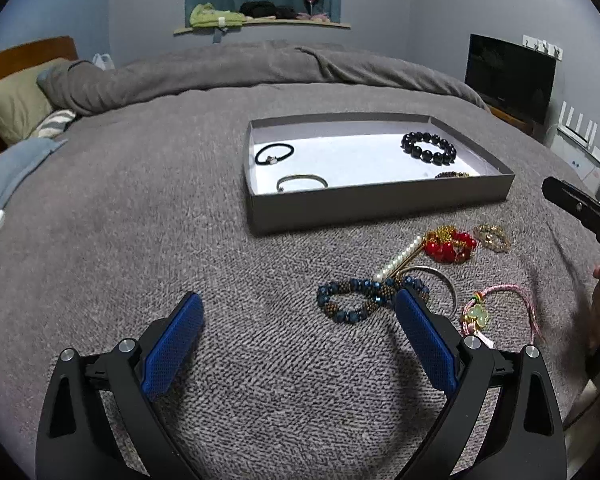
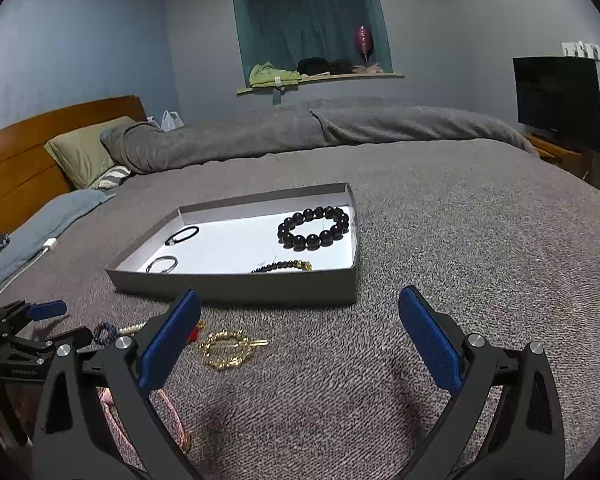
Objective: Organize jewelry
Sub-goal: 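Withdraw both tools from the box and hover over the remaining jewelry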
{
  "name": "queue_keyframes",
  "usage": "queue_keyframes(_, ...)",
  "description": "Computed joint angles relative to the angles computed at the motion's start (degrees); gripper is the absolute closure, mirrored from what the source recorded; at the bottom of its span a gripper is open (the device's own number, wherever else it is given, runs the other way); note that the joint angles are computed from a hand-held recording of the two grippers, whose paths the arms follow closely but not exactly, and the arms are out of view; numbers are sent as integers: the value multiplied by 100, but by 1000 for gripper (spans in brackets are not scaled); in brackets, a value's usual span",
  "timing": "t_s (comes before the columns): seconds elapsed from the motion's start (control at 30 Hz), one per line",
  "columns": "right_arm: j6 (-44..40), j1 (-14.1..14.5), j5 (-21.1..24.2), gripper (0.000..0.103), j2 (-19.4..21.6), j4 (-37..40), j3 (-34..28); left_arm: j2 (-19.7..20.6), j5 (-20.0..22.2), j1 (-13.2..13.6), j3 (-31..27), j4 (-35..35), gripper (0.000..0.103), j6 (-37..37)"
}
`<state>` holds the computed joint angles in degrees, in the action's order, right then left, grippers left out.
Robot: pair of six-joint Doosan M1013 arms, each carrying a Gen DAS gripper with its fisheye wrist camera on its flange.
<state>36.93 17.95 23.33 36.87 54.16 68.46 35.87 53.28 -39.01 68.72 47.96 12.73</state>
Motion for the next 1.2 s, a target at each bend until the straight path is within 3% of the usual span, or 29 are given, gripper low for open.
queue_keyframes(0.27,1203,42,371,5,104,-1376,-216,0,-10,34,16,-166,9,37)
queue_keyframes(0.43,1350,50,615,5,180,-1603,-341,-9,-134,61,26,-216,10,25)
queue_keyframes(0.5,1384,51,678,5,207,-1647,-386,-17,-219,73,34,-264,17,41)
queue_keyframes(0.57,1375,51,706,5,214,-1642,-396,-15,-312,90,31,-388,33,157)
queue_keyframes(0.77,1226,48,682,6,195,-1534,-364,-12,-469,95,18,-537,58,339)
queue_keyframes(1.2,1132,68,728,39,182,-1611,-367,32,-437,105,-53,-747,68,593)
